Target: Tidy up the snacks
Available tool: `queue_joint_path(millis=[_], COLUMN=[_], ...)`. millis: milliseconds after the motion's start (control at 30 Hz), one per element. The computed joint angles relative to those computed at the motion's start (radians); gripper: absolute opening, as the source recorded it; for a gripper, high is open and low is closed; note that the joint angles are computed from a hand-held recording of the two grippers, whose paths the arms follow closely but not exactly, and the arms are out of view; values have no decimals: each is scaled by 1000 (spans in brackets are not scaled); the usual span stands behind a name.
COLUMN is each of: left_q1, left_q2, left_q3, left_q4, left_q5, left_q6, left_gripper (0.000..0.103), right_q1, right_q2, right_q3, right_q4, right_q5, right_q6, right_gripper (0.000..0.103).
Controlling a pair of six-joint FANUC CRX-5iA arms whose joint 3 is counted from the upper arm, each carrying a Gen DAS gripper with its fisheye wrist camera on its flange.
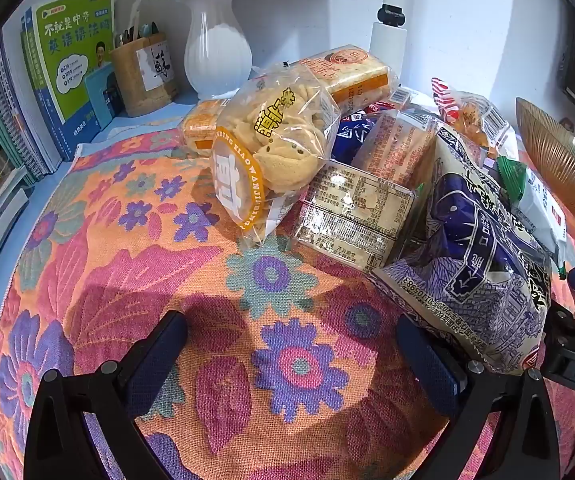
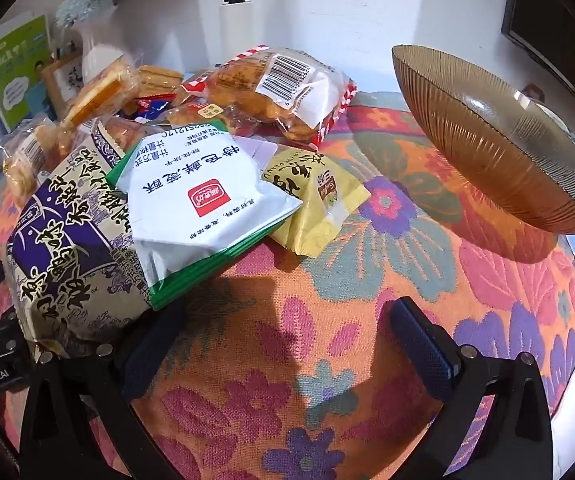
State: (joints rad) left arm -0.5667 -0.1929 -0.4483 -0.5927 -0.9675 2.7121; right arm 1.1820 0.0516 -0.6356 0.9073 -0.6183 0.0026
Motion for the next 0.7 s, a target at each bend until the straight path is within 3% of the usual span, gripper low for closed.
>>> queue_joint_path(millis=[700], left_q1=[0], left_q2=[0], left_q3=[0], left_q4=[0], left_q5=[-1], left_q6=[0], left_gripper=[103], right_q1=[8], right_q2=[-3], right_q3=[8], right_q4=[-10], right_q5=[-16], right_q6=[11], right_gripper=[103])
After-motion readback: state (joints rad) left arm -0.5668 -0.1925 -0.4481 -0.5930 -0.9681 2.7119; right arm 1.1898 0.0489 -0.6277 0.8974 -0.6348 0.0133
